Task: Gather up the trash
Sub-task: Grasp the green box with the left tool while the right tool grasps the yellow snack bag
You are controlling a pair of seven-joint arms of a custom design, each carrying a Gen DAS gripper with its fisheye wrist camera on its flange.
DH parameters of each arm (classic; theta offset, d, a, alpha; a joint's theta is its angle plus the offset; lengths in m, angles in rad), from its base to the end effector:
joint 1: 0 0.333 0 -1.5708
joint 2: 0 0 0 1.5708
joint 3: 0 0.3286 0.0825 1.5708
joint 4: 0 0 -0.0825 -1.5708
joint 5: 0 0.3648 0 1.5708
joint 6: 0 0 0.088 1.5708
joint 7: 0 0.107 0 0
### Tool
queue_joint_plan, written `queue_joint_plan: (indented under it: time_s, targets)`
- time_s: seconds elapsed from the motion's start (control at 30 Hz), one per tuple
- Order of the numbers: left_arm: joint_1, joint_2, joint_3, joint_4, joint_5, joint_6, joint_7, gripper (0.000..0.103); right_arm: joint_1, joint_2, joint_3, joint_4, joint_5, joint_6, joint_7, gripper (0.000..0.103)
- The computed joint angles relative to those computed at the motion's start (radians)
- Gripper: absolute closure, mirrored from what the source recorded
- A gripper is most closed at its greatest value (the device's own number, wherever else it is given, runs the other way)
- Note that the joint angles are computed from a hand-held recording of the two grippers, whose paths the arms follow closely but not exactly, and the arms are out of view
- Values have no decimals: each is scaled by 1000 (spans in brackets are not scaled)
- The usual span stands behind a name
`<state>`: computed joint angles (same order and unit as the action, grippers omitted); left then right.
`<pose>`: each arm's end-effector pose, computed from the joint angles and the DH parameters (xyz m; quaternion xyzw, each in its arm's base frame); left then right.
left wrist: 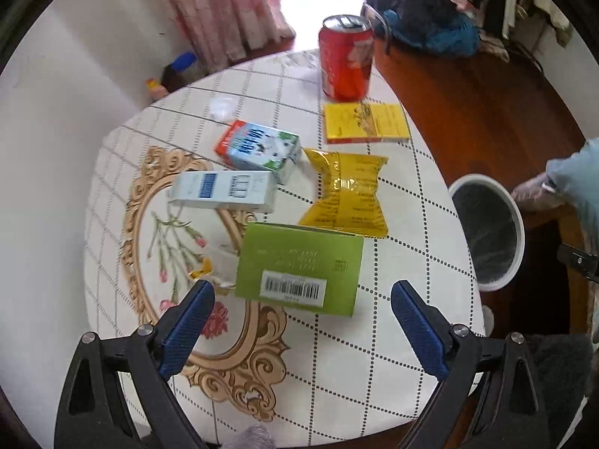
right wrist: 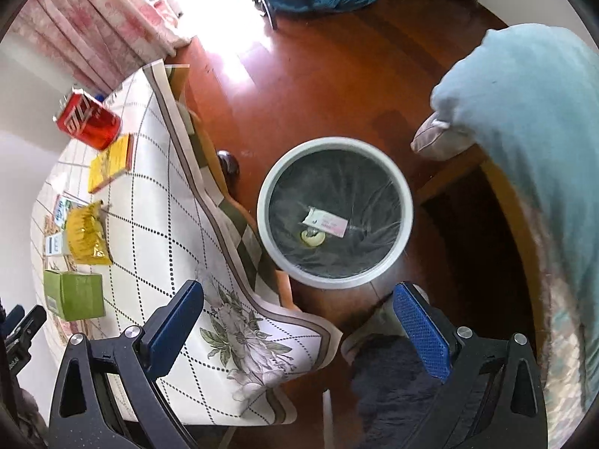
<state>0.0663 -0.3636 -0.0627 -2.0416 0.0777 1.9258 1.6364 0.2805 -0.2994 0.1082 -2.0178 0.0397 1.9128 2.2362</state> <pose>0.4435 0.0022 0.6303 -0.6728 0.7279 -0.0480 0.1234 0.4243 0.1840 0.6103 -0.5955 0.7976 -0.0215 0.0939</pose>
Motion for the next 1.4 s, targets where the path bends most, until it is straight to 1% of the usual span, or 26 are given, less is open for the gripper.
queue_joint_plan:
  time_s: [0.1,0.17,0.2,0.23,0.3,0.37,0.47,0.6,0.73,0.83,0.97,1.07,1.13,1.17,1.2,1.23,1.27,1.3,1.33,1.37,1.4]
  targets:
    - [-2,50,-3,10,12,-8,23,7,7,27,6,18,0,-4,4,1]
    - [2,85,-4,22,15,-26,13,7,14,46,10,37,1,-9,2,1]
    - [7,103,-6,24,26,-23,-1,8,16,52,9,45,2,-12,-1,1]
    - [11,105,-13,16,56,-6,-20,8,20,65,9,60,6,-17,-6,1]
    - [16,101,-1,3,45,18,-27,14,29,89,10,90,18,-22,-18,1]
    - [28,79,18,-18,11,48,-43,15,40,115,13,124,28,-25,-28,1]
    - [51,45,20,-48,32,63,-83,15,63,170,23,186,51,-6,-42,1]
    - [101,-14,26,-109,99,100,-171,15,108,277,43,291,93,39,-51,1]
    - [132,-2,48,-107,103,113,-217,15,160,411,60,416,100,78,-23,1]
    - [148,23,58,-92,102,118,-233,15,189,501,59,497,116,95,12,1]
    - [164,43,71,-87,100,130,-229,15,225,605,52,611,100,82,63,1]
    - [167,36,71,-93,96,132,-225,15,245,658,50,670,99,78,81,2]
    - [169,34,69,-95,101,134,-223,15,261,697,47,726,86,58,88,8]
    - [171,35,70,-95,103,137,-222,15,267,715,46,753,83,47,91,15]
    - [172,38,72,-95,102,140,-218,15,276,741,43,792,75,22,99,18]
    - [173,37,74,-96,99,144,-216,15,286,761,37,824,61,3,108,18]
    - [174,37,75,-96,97,145,-214,15,292,766,34,831,54,-2,109,21]
    - [176,36,75,-96,98,148,-212,15,298,777,31,849,45,-11,109,31]
    - [177,36,75,-97,99,150,-211,15,305,793,27,877,33,-35,107,38]
    - [178,34,76,-99,97,154,-209,15,312,808,24,904,20,-59,105,47]
    - [179,33,77,-99,95,156,-207,15,314,808,22,905,19,-60,101,49]
